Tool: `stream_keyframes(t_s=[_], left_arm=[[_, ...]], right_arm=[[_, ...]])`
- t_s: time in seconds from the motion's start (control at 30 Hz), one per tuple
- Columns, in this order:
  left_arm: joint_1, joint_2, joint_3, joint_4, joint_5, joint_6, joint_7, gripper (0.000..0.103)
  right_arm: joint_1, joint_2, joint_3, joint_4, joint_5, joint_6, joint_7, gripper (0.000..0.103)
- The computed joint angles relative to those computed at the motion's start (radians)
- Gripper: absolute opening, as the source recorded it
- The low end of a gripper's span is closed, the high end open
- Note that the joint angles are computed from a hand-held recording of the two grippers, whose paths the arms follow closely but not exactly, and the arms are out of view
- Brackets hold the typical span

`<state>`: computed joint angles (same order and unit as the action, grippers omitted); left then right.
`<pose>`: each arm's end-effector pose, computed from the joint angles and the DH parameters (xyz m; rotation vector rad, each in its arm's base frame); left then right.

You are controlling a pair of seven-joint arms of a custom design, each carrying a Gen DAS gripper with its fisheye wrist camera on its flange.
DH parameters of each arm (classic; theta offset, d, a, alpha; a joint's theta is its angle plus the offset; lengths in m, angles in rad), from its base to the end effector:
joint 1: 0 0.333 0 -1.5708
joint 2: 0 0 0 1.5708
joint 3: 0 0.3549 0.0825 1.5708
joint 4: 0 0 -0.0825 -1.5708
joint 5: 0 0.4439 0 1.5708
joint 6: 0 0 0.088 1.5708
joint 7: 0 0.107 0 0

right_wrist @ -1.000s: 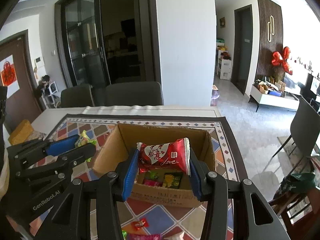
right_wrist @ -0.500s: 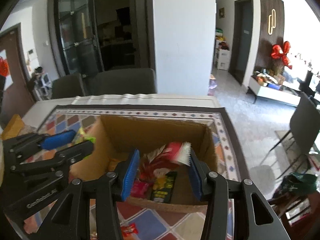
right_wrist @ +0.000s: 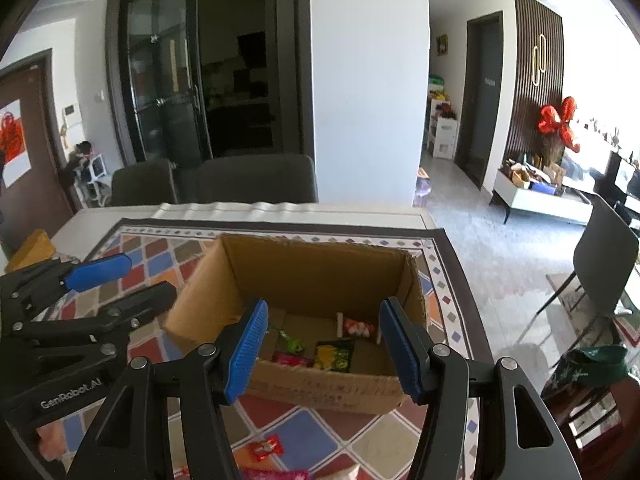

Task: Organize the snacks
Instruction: 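Move both open tools back from the box to the snack pile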

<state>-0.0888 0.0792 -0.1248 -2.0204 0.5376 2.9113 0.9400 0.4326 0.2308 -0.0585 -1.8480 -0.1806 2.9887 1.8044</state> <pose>0.6475 -0.1705 0.5110 -1.6837 1.7723 -0.8112 0.6710 0.2810 0.5186 -1.8704 1.3596 -0.6524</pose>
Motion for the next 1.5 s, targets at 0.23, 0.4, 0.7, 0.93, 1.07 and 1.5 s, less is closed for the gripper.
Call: stream_keyframes(t_s=[0.23, 0.4, 0.7, 0.93, 1.07, 1.5], left_arm=[[0.019, -0.105, -0.002, -0.116, 0.148, 0.033, -0.136, 0.061], [0.051, -0.168, -0.025, -0.195, 0.198, 0.059, -0.186, 0.061], [0.080, -0.230, -0.056, -0.309, 0.193, 0.097, -0.169, 0.061], [0.063, -0.236, -0.056, -0.376, 0.116, 0.113, -0.104, 0.061], [0.042, -0.230, -0.043, -0.408, 0.039, 0.133, -0.026, 0.060], [-0.064, -0.167, 0.027, -0.452, -0.309, 0.161, 0.342, 0.051]], right_arm=[[0.011, -0.072, 0.016, -0.108, -0.015, 0.061, 0.002, 0.059], [-0.024, -0.103, 0.080, -0.167, 0.084, 0.084, -0.076, 0.059], [-0.048, -0.150, 0.145, -0.270, 0.252, 0.108, -0.225, 0.059], [-0.058, -0.163, 0.176, -0.334, 0.362, 0.095, -0.328, 0.059], [-0.056, -0.162, 0.182, -0.352, 0.411, 0.081, -0.362, 0.059], [-0.043, -0.122, 0.185, -0.353, 0.422, 0.037, -0.410, 0.053]])
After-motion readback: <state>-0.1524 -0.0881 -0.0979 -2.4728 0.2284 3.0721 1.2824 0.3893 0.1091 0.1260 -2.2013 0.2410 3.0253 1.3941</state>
